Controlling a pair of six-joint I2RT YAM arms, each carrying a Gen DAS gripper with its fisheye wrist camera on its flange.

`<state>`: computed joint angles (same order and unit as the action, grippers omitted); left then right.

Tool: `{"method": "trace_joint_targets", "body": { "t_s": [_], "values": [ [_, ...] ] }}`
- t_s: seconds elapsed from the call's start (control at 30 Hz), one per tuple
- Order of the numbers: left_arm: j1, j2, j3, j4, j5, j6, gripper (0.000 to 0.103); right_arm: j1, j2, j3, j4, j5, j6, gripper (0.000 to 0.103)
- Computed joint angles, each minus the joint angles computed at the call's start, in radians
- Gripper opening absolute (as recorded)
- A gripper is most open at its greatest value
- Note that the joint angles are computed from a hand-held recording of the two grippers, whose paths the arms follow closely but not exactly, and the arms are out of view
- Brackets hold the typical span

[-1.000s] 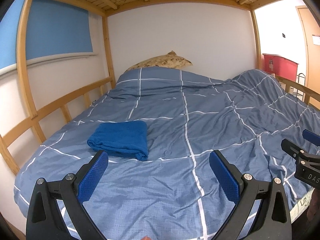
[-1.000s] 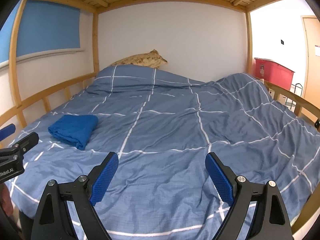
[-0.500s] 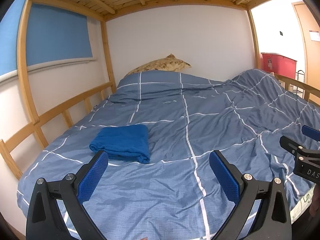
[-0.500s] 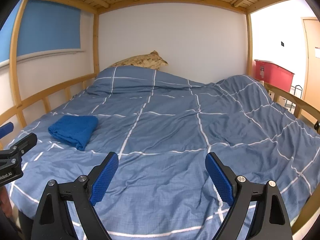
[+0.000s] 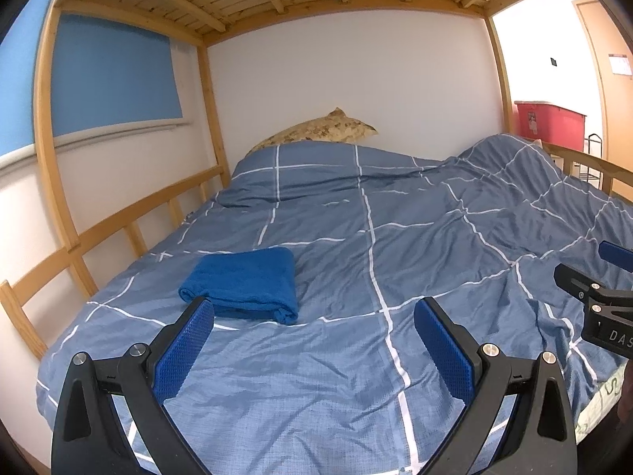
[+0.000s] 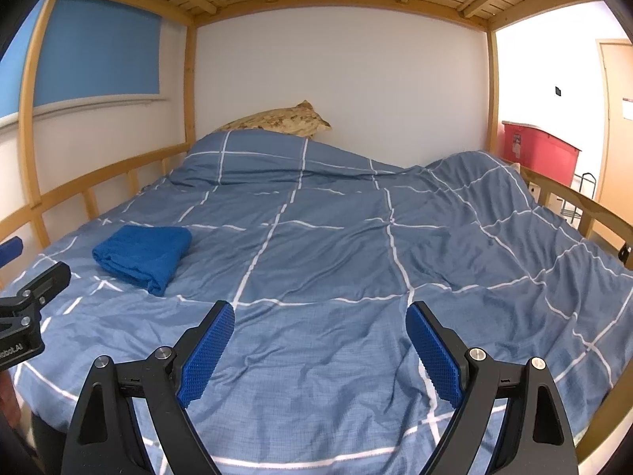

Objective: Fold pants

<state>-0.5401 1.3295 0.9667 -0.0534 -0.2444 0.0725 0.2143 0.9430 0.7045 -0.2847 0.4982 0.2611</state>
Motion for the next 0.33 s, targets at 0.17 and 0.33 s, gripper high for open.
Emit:
{"method": "trace_joint_targets", "body": {
  "t_s": [0.17,0.33],
  "values": [
    [0.006,-0.007,-0.003,-0.004,0.009,-0.010,0.103,-0.001,-0.001,0.000,0.000,0.000,-0.004,0.089],
    [0.013,-0.005,-0.001,-0.010,0.010,-0.023,0.103,0.001,-0.001,0.000,-0.002,-0.001,-0.001,0.089]
  ]
}}
